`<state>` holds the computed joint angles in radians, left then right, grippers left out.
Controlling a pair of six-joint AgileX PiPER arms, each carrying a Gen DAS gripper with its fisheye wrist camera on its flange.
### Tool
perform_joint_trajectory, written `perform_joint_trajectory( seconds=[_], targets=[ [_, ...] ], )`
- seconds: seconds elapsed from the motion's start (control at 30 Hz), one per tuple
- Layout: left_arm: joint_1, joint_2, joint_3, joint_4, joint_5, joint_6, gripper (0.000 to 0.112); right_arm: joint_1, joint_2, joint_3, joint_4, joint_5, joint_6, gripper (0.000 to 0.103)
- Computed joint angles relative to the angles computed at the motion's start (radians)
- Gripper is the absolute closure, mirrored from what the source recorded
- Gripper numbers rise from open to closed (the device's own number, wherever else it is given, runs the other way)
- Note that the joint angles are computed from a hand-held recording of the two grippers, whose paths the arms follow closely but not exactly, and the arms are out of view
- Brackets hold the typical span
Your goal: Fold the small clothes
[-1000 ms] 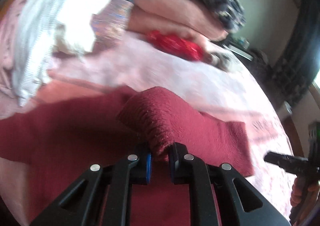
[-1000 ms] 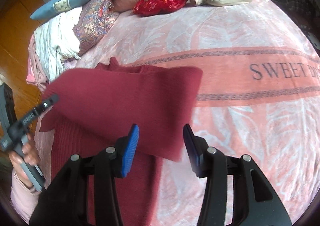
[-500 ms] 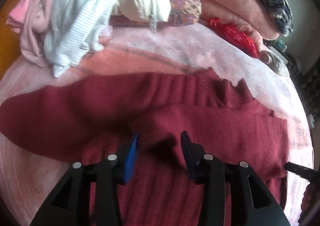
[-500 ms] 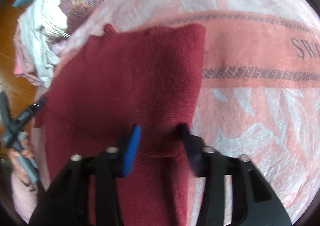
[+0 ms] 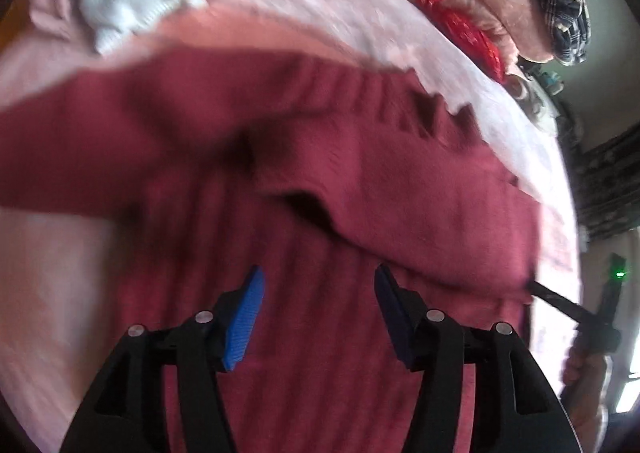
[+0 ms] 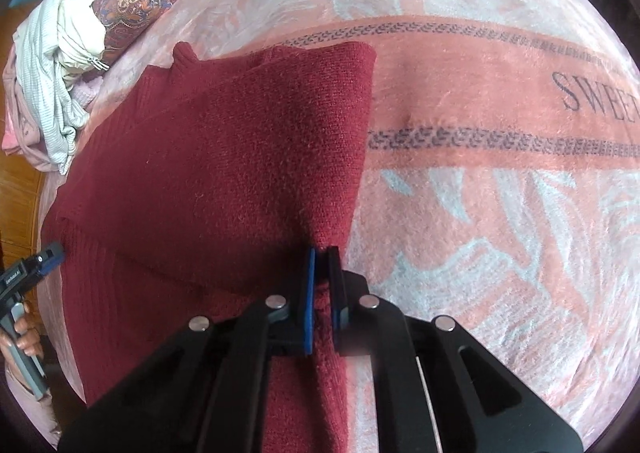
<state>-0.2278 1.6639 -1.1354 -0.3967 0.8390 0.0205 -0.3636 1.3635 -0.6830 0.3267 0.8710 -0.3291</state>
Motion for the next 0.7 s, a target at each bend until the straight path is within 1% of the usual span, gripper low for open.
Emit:
perform_joint_trajectory(
  seconds=[0.1, 0.2, 0.23, 0.33, 0.37, 0.47, 0.53, 0.57, 0.6, 0.63, 0.67, 0.7],
  targets=[
    [-0.022, 0.035, -0.03, -0.008, -0.046, -0.029, 0.055, 0.009, -0.006, 0.007, -0.005, -0.012, -0.004, 0.098],
    [-0.016, 0.102, -0.076, -0.068, -0.067, -0.048, 0.057, 0.009, -0.013, 0.016, -0.003, -0.018, -0.015, 0.097],
    [-0.015, 0.123, -0.089, -0.081, -0.068, -0.052, 0.07, 0.005, -0.015, 0.018, 0.001, -0.018, -0.024, 0.097],
    [-0.024, 0.164, -0.107, -0.072, -0.094, -0.101, 0.099, -0.011, -0.024, 0.029, 0.012, -0.017, -0.053, 0.097],
    [-0.027, 0.165, -0.105, -0.068, -0.11, -0.109, 0.102, -0.012, -0.026, 0.032, 0.012, -0.018, -0.056, 0.097],
    [-0.055, 0.115, -0.079, -0.023, -0.193, -0.122, 0.106, -0.002, -0.037, 0.039, 0.002, -0.022, -0.053, 0.096],
    [-0.116, -0.014, 0.007, 0.003, -0.352, -0.033, 0.106, 0.002, -0.041, 0.04, -0.005, -0.022, -0.05, 0.096],
    [-0.144, -0.055, 0.037, 0.045, -0.404, -0.019, 0.106, 0.0, -0.04, 0.039, -0.005, -0.02, -0.049, 0.096],
    [-0.181, -0.105, 0.074, 0.126, -0.457, -0.03, 0.106, -0.001, -0.039, 0.039, -0.004, -0.02, -0.046, 0.096],
    [-0.201, -0.123, 0.092, 0.2, -0.469, -0.079, 0.105, -0.002, -0.037, 0.038, -0.004, -0.02, -0.044, 0.096],
    [-0.207, -0.12, 0.094, 0.246, -0.452, -0.111, 0.105, -0.005, -0.037, 0.038, -0.003, -0.018, -0.046, 0.096],
    [-0.192, -0.087, 0.083, 0.252, -0.405, -0.107, 0.104, -0.007, -0.036, 0.037, -0.002, -0.016, -0.044, 0.096]
  ],
)
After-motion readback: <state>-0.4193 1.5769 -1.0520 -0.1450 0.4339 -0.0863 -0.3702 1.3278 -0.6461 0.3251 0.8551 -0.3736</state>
